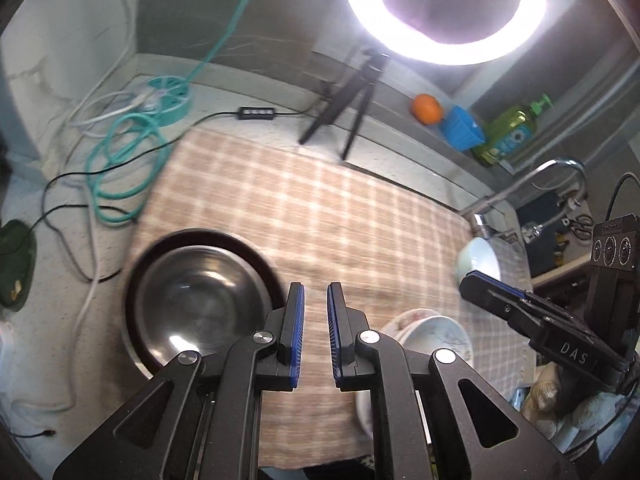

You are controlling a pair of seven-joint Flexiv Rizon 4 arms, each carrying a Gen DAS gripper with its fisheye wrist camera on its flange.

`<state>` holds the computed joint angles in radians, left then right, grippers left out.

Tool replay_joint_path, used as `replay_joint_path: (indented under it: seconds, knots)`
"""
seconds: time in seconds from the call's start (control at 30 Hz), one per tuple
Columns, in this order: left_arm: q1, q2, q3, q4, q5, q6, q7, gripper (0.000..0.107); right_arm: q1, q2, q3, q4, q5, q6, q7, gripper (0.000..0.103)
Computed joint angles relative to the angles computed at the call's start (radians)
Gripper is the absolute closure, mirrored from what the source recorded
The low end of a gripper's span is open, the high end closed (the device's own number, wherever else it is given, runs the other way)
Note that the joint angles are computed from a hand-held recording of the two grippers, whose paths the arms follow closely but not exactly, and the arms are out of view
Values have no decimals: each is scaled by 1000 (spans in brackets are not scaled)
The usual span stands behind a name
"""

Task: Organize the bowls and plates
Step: 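Move both grippers to the rim of the pale blue bowl by the faucet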

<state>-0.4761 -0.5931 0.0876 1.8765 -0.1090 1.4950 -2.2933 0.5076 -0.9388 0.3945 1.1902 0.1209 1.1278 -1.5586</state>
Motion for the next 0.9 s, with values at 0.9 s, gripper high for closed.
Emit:
replay_joint_path:
  seconds: [0.9]
  knots:
    - [-34, -556, -126, -980, -61, -489, 192, 97, -292, -41, -63, 72, -35, 72, 125, 77]
